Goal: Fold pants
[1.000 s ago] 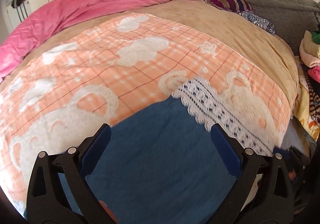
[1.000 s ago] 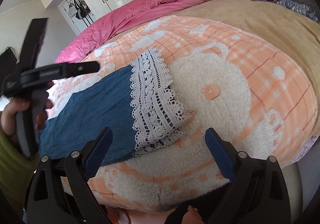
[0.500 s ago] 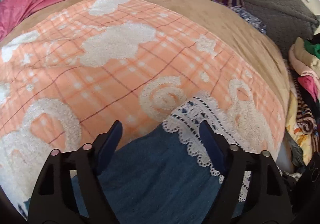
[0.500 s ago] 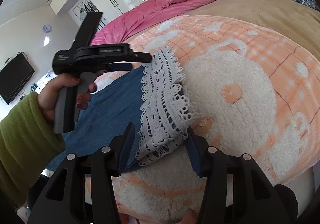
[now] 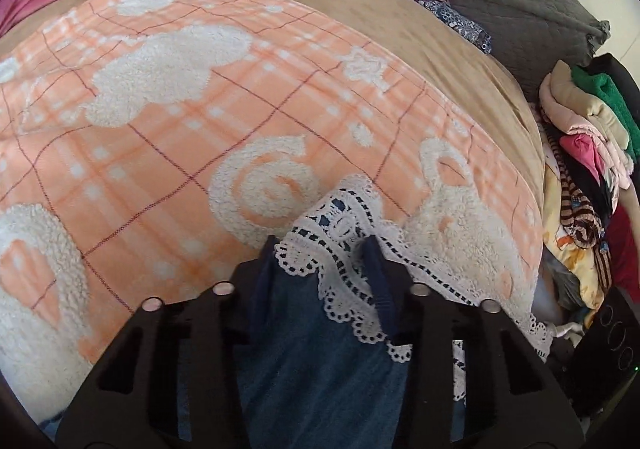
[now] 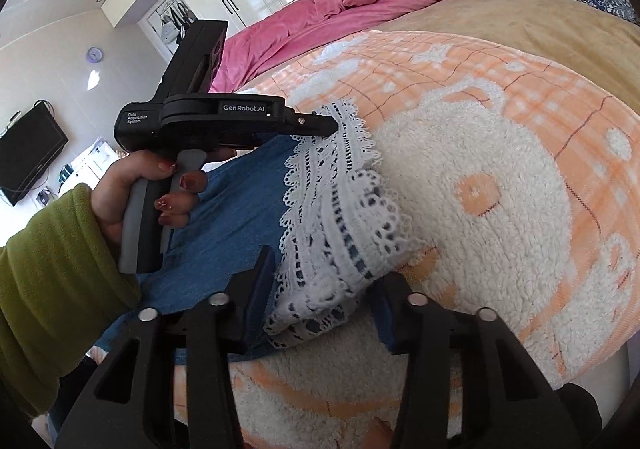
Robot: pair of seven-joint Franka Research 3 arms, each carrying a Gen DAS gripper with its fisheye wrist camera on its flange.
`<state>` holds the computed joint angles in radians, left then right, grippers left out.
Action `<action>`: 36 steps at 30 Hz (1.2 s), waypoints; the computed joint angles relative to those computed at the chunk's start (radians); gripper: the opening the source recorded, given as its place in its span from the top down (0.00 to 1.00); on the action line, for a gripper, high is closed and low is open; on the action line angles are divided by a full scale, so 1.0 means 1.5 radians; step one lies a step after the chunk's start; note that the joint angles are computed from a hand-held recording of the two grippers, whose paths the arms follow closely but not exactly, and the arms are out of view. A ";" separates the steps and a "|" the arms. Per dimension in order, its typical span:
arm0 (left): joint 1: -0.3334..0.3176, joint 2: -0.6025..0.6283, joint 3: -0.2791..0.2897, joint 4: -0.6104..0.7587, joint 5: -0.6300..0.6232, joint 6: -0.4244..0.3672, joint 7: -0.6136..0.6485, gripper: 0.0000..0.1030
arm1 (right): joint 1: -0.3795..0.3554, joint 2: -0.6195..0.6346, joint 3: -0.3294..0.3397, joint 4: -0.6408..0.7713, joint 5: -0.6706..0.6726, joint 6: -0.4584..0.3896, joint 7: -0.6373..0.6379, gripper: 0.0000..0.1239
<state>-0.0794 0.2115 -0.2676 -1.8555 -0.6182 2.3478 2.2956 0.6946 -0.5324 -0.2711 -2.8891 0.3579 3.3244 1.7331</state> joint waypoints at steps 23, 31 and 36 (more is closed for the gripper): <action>0.050 -0.201 0.132 -0.150 -0.301 -0.038 0.131 0.89 | 0.226 0.051 -0.089 0.124 -0.125 0.014 -0.011 0.83; 0.093 -0.194 0.170 -0.189 -0.332 -0.051 0.053 0.89 | 0.171 0.181 0.025 0.213 -0.112 -0.087 -0.073 0.83; 0.124 -0.231 0.196 -0.208 -0.353 -0.076 0.009 0.66 | 0.037 0.212 0.181 0.242 -0.164 -0.113 -0.071 0.79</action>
